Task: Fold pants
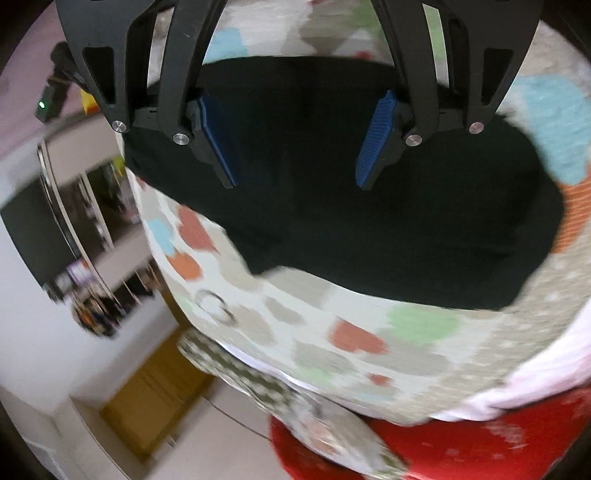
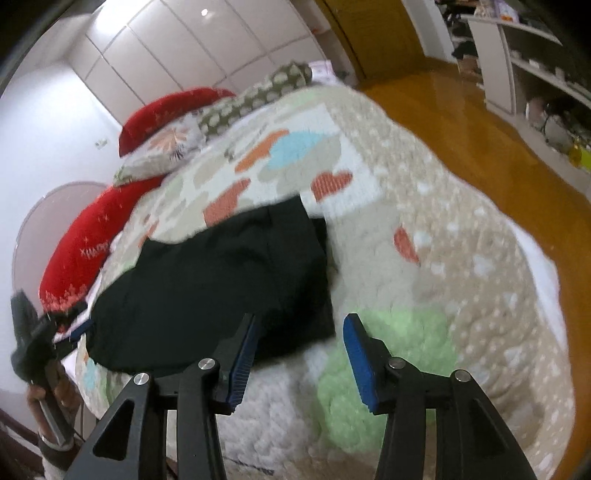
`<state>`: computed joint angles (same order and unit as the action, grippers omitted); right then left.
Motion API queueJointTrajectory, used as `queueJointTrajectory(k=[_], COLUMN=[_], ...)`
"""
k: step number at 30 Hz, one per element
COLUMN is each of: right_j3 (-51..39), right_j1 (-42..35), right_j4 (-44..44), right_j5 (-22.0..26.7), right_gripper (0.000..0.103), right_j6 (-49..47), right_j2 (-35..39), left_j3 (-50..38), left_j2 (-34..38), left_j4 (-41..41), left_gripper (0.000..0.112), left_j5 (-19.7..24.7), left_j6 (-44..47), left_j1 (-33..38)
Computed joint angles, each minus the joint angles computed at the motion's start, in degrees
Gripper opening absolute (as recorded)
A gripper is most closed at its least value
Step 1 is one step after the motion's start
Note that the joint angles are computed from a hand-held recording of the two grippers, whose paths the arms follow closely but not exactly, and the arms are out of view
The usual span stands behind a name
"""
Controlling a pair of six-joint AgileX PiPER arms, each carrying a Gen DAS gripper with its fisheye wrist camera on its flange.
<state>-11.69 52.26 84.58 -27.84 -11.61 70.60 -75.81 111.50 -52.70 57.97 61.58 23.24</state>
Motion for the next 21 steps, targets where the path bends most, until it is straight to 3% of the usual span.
queueJointTrajectory(k=[4,9,11,18,21], right_j3=[0.93,2.32,2.32,4.49,4.84], right_j1=[-1.0,-0.42,-0.01,-1.99,-2.66], right_j4=[-15.32,-29.66,-30.16,-38.32,-40.22], right_j5=[-0.74,-5.99,-6.82,-8.07,-8.61], right_gripper=[0.051,0.069,0.069,0.07,0.07], right_j6=[14.95,29.23,29.46,35.06,35.26], right_j2=[4.2,8.96,9.79,9.28,9.57], left_j3=[-0.47,-6.18,-7.97,-20.81,-25.85], left_j2=[0.05,3.66,4.77,13.52,16.97], left_j4=[1.94,3.65,4.65,8.14,10.21], left_gripper=[0.065,0.066,0.066,0.066,0.075], left_j5=[1.12,5.41,4.27,7.47,9.88], left_j6=[-0.5,-2.33,-3.57,-7.38,-7.24], left_j1=[-7.71,-18.58,-23.46,-36.31,-39.98])
